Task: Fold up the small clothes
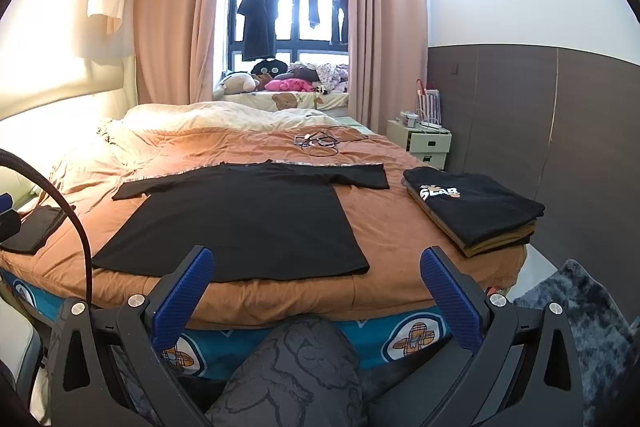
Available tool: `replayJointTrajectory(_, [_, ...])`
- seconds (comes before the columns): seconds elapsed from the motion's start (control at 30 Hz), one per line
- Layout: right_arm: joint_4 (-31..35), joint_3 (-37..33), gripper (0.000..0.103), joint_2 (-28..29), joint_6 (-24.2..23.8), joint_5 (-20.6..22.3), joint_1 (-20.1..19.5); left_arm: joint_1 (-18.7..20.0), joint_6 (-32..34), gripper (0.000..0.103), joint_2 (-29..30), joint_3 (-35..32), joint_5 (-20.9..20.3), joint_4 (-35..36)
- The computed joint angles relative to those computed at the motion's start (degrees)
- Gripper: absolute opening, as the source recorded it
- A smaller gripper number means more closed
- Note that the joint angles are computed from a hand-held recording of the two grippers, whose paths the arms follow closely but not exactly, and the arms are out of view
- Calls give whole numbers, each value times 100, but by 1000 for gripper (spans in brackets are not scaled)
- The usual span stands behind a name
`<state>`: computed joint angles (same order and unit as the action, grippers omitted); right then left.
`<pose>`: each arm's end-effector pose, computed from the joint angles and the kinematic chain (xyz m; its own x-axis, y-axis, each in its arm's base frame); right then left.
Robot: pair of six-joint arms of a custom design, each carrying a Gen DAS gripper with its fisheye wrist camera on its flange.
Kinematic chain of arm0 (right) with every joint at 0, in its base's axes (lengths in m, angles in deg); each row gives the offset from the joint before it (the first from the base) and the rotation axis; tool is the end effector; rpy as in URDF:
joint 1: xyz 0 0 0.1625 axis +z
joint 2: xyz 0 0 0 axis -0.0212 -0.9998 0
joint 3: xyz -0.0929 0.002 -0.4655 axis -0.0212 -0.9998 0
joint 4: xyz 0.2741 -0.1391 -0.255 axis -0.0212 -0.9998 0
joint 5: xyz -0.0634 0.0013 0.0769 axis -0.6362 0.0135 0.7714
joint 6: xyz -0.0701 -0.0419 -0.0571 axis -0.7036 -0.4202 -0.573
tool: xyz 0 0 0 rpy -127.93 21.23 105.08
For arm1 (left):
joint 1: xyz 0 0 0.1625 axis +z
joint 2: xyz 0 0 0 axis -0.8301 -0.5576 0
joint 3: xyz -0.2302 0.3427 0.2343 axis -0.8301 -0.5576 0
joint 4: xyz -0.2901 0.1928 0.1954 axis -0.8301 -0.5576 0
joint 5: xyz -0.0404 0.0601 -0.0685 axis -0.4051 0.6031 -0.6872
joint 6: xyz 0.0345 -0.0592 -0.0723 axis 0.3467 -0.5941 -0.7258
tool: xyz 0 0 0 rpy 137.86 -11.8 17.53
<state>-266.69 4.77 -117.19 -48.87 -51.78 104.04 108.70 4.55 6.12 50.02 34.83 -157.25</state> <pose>0.2720 -0.7910 0.3612 -0.6625 -0.0808 0.7447 -0.7095 0.3866 -0.5892 -0.3912 -0.8304 0.2350 -0.7238 0.2450 -0.6451 0.6862 0.3547 -0.6351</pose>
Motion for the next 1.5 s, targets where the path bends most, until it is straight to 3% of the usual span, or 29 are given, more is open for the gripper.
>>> replayJointTrajectory(0.8, [249, 34, 103, -89, 203, 118, -28, -32, -3, 103, -15, 126, 27, -155])
replayJointTrajectory(1.5, [-17, 331, 103, -199, 106, 239, -69, -53, -31, 103, -72, 293, 123, -298])
